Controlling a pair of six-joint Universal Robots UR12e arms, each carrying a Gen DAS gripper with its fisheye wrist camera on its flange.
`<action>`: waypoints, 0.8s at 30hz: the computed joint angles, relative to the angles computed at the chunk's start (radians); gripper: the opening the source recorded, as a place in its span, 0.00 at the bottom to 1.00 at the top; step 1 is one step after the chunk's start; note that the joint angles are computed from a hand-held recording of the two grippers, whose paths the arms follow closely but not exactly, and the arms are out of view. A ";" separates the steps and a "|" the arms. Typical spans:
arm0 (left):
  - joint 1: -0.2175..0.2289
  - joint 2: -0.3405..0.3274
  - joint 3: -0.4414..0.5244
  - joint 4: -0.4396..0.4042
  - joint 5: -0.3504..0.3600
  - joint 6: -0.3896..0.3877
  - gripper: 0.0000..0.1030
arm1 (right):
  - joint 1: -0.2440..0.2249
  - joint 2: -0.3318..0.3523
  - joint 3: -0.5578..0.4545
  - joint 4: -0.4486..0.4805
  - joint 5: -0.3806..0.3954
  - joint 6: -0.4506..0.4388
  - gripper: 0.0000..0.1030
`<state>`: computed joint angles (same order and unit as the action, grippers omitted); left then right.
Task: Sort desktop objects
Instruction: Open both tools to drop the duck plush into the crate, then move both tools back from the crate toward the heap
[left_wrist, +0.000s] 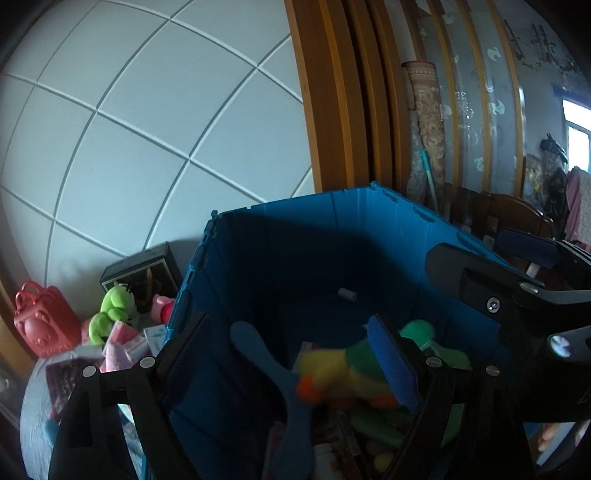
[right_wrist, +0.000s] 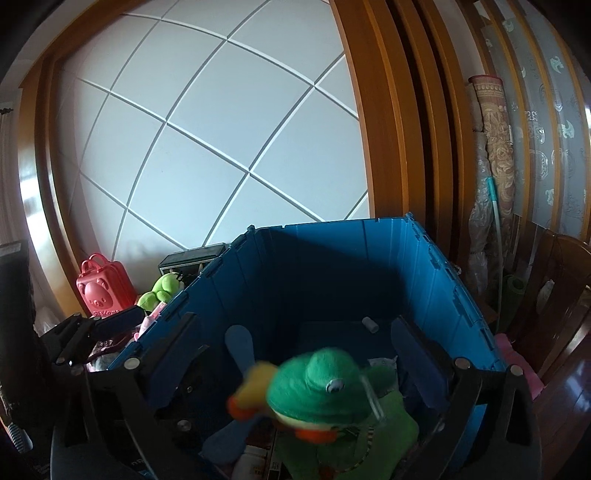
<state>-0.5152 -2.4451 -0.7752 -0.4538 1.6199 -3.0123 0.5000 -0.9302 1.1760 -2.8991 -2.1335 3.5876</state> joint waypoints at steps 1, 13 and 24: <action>0.000 -0.002 0.003 -0.006 0.007 -0.003 0.84 | -0.001 -0.001 0.001 0.001 -0.003 0.004 1.00; 0.014 0.014 -0.019 -0.007 -0.015 -0.042 0.84 | 0.005 0.006 -0.013 0.049 -0.017 0.028 1.00; 0.041 0.060 -0.098 0.056 0.003 -0.085 0.84 | 0.019 0.046 -0.083 0.084 0.009 0.010 1.00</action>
